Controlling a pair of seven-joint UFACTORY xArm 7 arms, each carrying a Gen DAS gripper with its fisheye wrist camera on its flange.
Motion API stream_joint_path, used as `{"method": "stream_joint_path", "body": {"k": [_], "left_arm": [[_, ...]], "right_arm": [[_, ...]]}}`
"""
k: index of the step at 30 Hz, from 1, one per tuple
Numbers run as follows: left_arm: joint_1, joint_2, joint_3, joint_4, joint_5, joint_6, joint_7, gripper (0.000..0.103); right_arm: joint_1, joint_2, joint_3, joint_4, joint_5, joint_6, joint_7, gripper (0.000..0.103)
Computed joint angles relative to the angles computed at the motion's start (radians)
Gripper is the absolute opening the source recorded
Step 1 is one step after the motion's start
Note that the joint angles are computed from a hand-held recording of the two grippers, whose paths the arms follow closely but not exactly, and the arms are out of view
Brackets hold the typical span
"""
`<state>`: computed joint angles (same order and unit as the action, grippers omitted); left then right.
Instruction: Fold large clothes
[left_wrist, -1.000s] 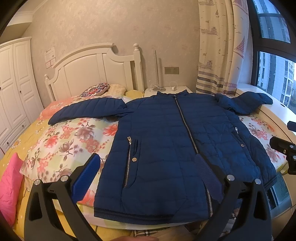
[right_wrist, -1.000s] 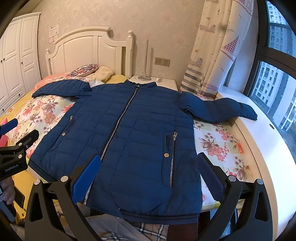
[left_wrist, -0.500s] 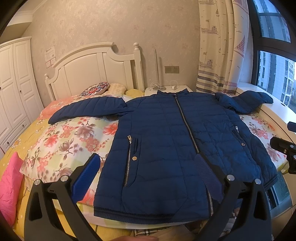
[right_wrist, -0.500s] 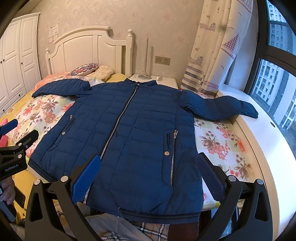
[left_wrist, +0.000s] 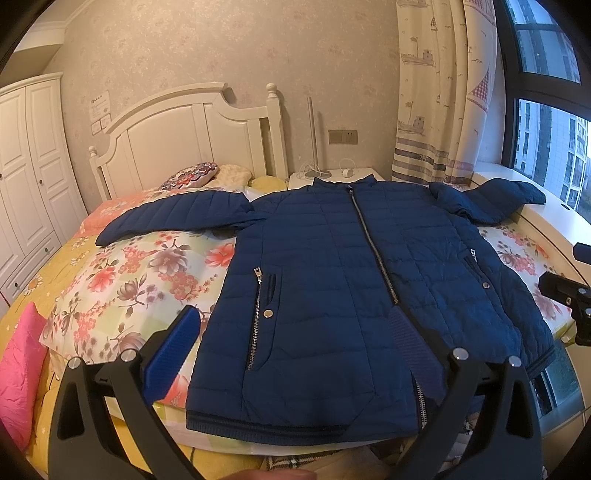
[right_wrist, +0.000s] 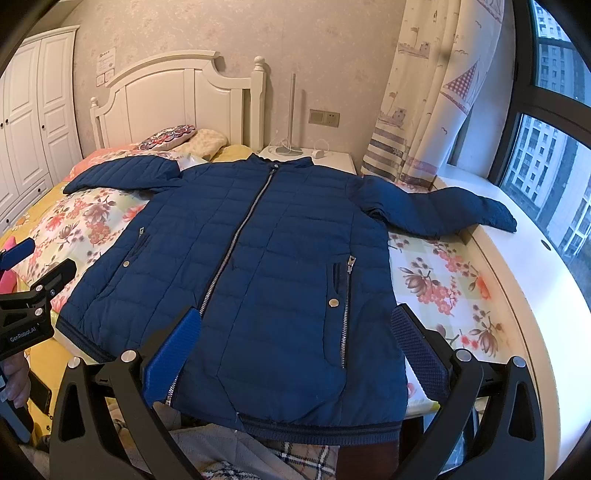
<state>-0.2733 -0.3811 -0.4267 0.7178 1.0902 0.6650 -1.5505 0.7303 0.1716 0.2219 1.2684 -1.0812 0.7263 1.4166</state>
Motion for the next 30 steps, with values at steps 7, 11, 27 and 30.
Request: {"method": "stream_joint_path", "body": {"k": [7,11,27,30], "left_arm": [[-0.001,0.016,0.005,-0.008,-0.002,-0.011,-0.004,0.101],[0.018,0.059,0.05,0.0,0.007,-0.112,-0.012,0.101],[-0.027,0.896,0.289,0.854,-0.232,0.046,0.628,0.101],[-0.022,1.06,0.312,1.075,-0.343,0.12,0.735,0.101]], "right_arm": [[-0.007,0.01,-0.008,-0.006,0.002,-0.021,0.011,0.099],[-0.021,0.023,-0.024,-0.011,-0.001,-0.056,0.037,0.099],[-0.254,0.305,-0.226,0.235,0.294,-0.229,-0.12,0.099],[-0.316,0.426,-0.263,0.392,0.417,-0.206,-0.187,0.099]]}}
